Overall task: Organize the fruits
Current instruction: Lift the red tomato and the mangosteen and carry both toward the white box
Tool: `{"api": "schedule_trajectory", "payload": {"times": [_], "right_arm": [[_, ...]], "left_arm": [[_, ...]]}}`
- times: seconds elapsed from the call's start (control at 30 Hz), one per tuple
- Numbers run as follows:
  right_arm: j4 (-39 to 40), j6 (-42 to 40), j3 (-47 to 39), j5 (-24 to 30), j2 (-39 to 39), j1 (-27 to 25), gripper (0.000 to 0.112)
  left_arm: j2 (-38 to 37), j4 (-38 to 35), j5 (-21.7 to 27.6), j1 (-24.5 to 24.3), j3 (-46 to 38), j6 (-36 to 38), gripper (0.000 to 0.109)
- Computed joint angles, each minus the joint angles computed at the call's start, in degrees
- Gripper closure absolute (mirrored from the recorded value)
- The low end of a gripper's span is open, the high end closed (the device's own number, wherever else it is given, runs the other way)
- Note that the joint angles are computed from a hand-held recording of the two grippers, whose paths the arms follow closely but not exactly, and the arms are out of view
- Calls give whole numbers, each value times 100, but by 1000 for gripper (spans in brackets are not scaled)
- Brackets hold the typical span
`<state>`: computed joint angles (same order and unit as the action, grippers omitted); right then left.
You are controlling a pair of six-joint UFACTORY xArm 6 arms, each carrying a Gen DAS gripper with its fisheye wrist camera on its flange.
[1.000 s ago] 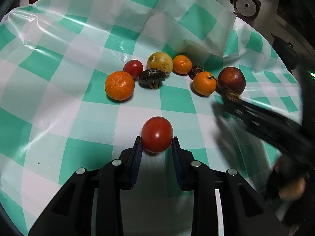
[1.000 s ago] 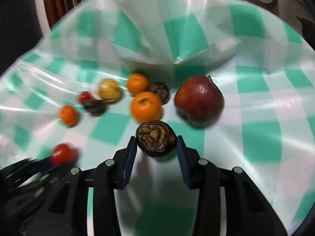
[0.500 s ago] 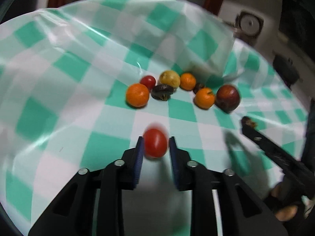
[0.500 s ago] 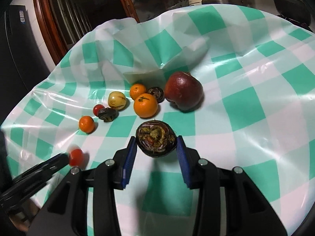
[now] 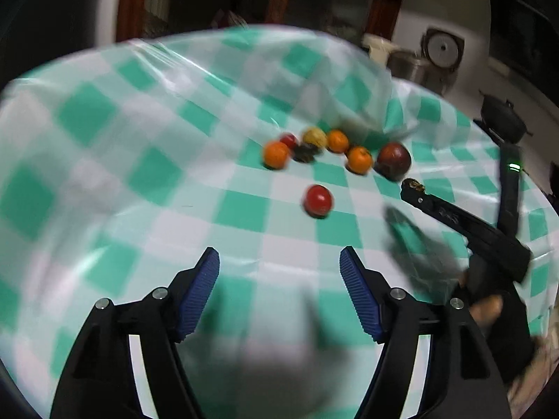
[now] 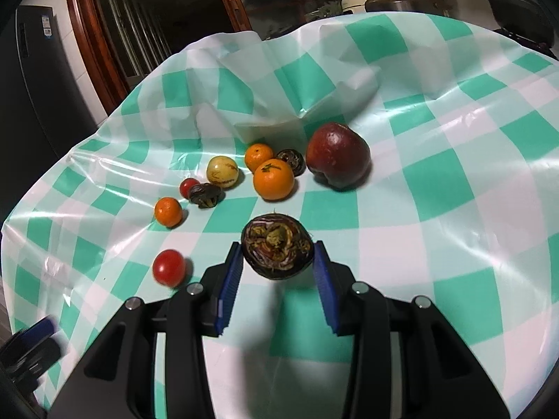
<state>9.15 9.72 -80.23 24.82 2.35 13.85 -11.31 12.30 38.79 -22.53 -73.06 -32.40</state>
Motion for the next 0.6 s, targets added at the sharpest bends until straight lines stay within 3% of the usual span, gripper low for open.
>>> {"api": "schedule_trajectory", "payload": {"times": [0.2, 0.3, 0.33, 0.5, 0.6], "right_arm": [[219, -84, 258, -90, -206, -29, 71], [363, -217, 185, -2, -155, -32, 71], [302, -221, 167, 16, -147, -14, 71], [402, -310, 70, 109, -82, -25, 71], [446, -347, 31, 174, -55, -32, 71]], "left_arm": [[1888, 152, 282, -57, -1795, 161, 48], [2442, -282, 673, -6, -2386, 525, 62], [2496, -535, 594, 52, -2422, 593, 68], [2779, -746, 667, 122, -2805, 784, 71], [2841, -426, 839, 18, -2935, 819, 76]]}}
